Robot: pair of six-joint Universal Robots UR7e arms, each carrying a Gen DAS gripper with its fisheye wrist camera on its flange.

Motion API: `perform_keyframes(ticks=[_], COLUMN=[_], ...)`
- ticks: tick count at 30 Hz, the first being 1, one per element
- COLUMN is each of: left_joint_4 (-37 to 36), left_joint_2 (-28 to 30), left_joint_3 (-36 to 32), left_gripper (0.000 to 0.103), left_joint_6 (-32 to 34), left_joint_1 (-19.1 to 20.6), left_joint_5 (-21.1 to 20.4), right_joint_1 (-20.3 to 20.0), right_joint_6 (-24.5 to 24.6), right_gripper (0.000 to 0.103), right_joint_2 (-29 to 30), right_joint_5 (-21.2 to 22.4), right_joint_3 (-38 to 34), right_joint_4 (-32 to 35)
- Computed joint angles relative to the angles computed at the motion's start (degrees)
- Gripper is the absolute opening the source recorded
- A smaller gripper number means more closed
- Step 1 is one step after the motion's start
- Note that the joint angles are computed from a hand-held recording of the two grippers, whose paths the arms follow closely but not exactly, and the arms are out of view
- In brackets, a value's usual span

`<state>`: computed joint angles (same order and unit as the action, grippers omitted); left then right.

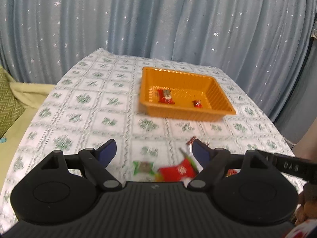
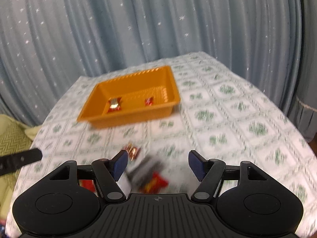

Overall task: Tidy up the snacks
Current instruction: 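Move both tools back from the tray toward the snack pile, then grasp the brown cube candy with the right tool while the left tool grasps the yellow-green packet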

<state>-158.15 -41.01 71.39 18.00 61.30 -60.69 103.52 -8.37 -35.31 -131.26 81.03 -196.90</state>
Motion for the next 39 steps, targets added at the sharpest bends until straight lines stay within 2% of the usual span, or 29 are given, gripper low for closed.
perform_keyframes(ticks=[9,13,17,19,21,27,32,39], left_joint_4=[-0.66,-1.75,-0.81,-0.7,-0.27,0.53,1.32,2.26], left_joint_2=[-5.57,-6.14,-5.98,-5.74,-5.47,-4.61,-3.86,-3.01], left_joint_3=[8.33,9.5,8.91,8.65,8.29,7.58,6.62,5.46], left_gripper=[0.082,0.082,0.082,0.082,0.082,0.084,0.085,0.085], left_joint_6=[-1.77,-0.26,-1.45,-1.5,-1.79,-2.15,-3.06,-3.25], left_joint_1=[0.6,0.87,1.5,1.69,1.91,2.36,2.78,3.07], left_joint_5=[1.64,3.03,2.89,2.69,2.35,2.33,2.2,1.47], right_joint_1=[1.76,1.75,1.37,1.1,0.69,-0.07,-0.1,0.81], right_joint_6=[2.95,5.35,6.31,7.39,8.05,8.5,7.3,0.45], right_gripper=[0.068,0.068,0.067,0.063,0.052,0.051,0.051,0.051], right_joint_2=[0.28,0.82,1.96,2.45,2.81,4.79,6.85,11.38], right_joint_5=[-0.42,0.78,2.03,2.51,3.29,3.98,3.79,-0.83], right_joint_3=[7.54,8.47,7.74,7.08,6.73,4.55,1.48,-5.53], right_joint_4=[-5.28,-3.69,-2.31,-0.77,0.51,2.01,1.62,2.66])
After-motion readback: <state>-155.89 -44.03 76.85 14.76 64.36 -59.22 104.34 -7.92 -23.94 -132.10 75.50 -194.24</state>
